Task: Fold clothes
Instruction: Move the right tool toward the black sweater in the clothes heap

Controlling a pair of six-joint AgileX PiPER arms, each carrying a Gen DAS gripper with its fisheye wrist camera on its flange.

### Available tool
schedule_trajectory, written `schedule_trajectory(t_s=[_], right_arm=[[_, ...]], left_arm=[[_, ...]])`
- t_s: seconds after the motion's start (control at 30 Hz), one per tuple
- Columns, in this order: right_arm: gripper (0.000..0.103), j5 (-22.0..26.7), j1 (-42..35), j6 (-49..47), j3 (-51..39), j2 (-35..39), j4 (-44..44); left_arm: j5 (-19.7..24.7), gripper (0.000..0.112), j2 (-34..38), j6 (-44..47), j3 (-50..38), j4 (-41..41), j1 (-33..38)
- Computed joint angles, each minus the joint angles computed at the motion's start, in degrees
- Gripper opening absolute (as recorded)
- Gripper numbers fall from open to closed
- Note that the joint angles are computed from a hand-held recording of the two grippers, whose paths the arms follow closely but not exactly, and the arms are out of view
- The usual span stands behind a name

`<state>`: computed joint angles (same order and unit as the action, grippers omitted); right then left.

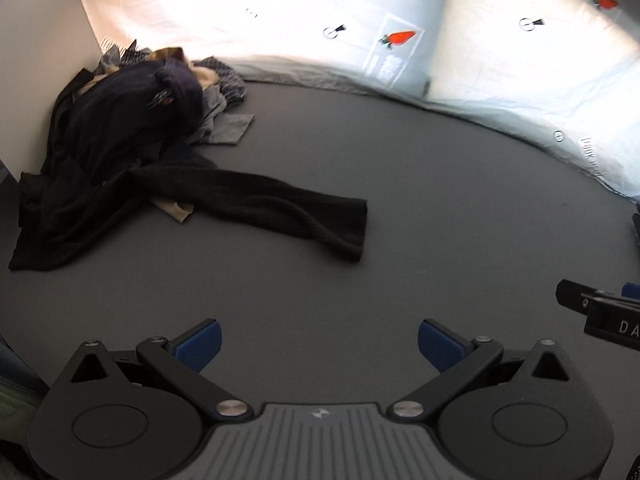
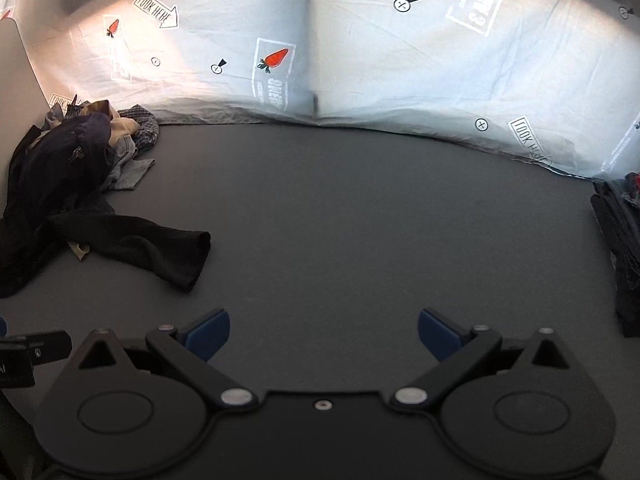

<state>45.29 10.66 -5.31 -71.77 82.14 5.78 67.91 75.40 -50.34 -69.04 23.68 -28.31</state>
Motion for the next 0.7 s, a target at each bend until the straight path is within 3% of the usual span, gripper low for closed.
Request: schedule_trajectory(t_s=[0.27,0.5,0.7], right_arm=[[0.102,-0.14,11.22,14.62,-8.91,9.83,-11.3],[0.098,2.61,20.87,25.01,-25.9,25.65,-19.56],[0.078,10.16,25.38,27.42,-48.98,43.83,-18.63]], left_arm=[[-8.25,0.103,4.24,18.96,0.93,-8.54,18.5],[-14.67,0.103,12.85,37.49,-3.31,-18.95,36.22],[-14.59,0.103,24.97,47.38,-11.31,-23.67,48.34]])
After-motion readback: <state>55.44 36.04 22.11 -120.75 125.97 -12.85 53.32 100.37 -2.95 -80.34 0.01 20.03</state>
